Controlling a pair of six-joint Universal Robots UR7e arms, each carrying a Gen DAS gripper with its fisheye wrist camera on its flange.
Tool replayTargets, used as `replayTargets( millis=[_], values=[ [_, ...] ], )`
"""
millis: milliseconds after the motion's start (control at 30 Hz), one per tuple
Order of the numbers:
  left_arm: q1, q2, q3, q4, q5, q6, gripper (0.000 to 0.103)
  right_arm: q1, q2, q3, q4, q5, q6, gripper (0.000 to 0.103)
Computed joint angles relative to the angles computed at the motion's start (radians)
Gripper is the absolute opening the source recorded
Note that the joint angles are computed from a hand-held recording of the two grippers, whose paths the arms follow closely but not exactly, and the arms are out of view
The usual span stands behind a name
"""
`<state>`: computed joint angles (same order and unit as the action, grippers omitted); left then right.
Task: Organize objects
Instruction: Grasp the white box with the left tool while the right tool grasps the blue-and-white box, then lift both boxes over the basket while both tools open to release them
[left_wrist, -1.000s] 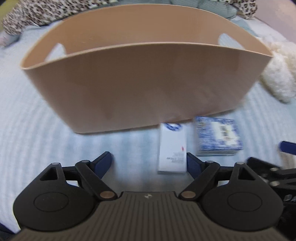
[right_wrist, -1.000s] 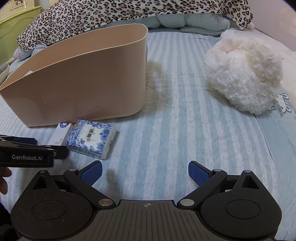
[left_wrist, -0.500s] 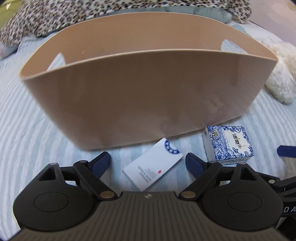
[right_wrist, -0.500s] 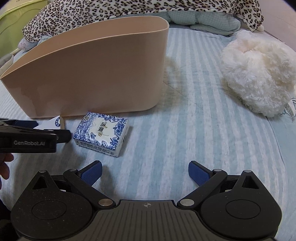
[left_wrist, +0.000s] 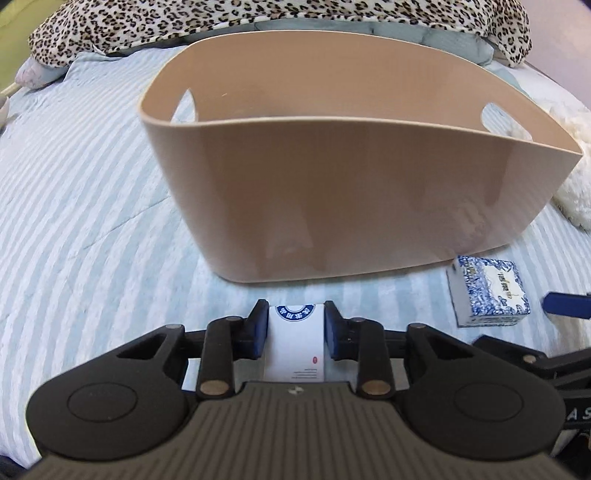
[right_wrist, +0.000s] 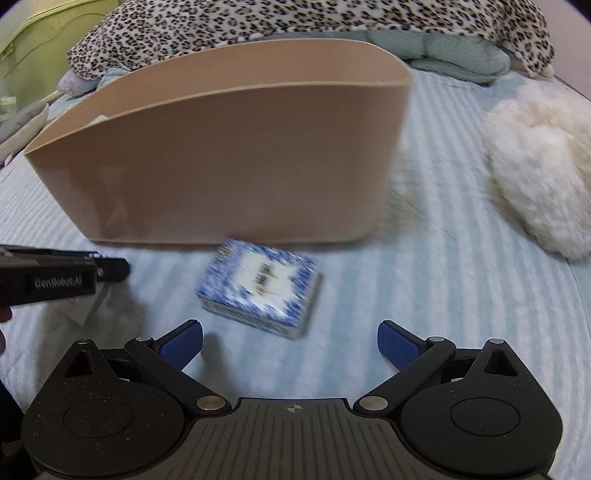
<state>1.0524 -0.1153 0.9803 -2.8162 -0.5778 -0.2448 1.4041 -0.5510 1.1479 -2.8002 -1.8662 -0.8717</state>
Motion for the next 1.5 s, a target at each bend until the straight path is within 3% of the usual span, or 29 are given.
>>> replayTargets(
  millis=[67, 133, 267, 367, 433, 533, 767, 1067, 1300, 1500],
  values=[
    [0.007, -0.004, 0.01, -0.015, -0.014, -0.001, 0.045, 0.007, 0.015, -0.009, -0.012, -0.002, -0.008, 0.103],
    [0.014, -0.031, 0.058, -0.059, -0.03, 0.012, 0.045, 0.014, 0.033, -0.018, -0.033, -0.007, -0.024, 0.103],
    [0.011, -0.041, 0.068, -0.025, -0.035, 0.005, 0.044, 0.021, 0.068, -0.043, -0.063, -0.018, -0.034, 0.101],
    [0.017, -0.04, 0.063, -0.019, -0.034, 0.018, 0.033, 0.018, 0.078, -0.046, -0.088, -0.002, -0.029, 0.087],
    [0.014, -0.047, 0.078, -0.024, -0.035, 0.004, 0.033, 0.014, 0.076, -0.043, -0.092, 0.012, -0.028, 0.069],
    [0.008, -0.061, 0.097, -0.02, -0.032, -0.021, 0.032, 0.01, 0.062, -0.022, -0.102, 0.03, -0.035, 0.063],
    [-0.029, -0.107, 0.185, -0.105, -0.021, 0.002, 0.032, 0.003, -0.005, 0.07, -0.151, 0.065, -0.05, 0.062],
    [-0.085, -0.145, 0.251, -0.25, 0.017, 0.081, 0.032, 0.006, -0.123, 0.189, -0.27, 0.195, -0.065, 0.062],
    [-0.101, -0.12, 0.153, -0.358, 0.047, 0.215, 0.032, 0.023, -0.143, 0.156, -0.288, 0.305, -0.053, 0.062],
    [-0.089, -0.046, -0.037, -0.386, 0.061, 0.34, 0.032, 0.045, -0.091, 0.051, -0.281, 0.346, -0.059, 0.062]
  ],
)
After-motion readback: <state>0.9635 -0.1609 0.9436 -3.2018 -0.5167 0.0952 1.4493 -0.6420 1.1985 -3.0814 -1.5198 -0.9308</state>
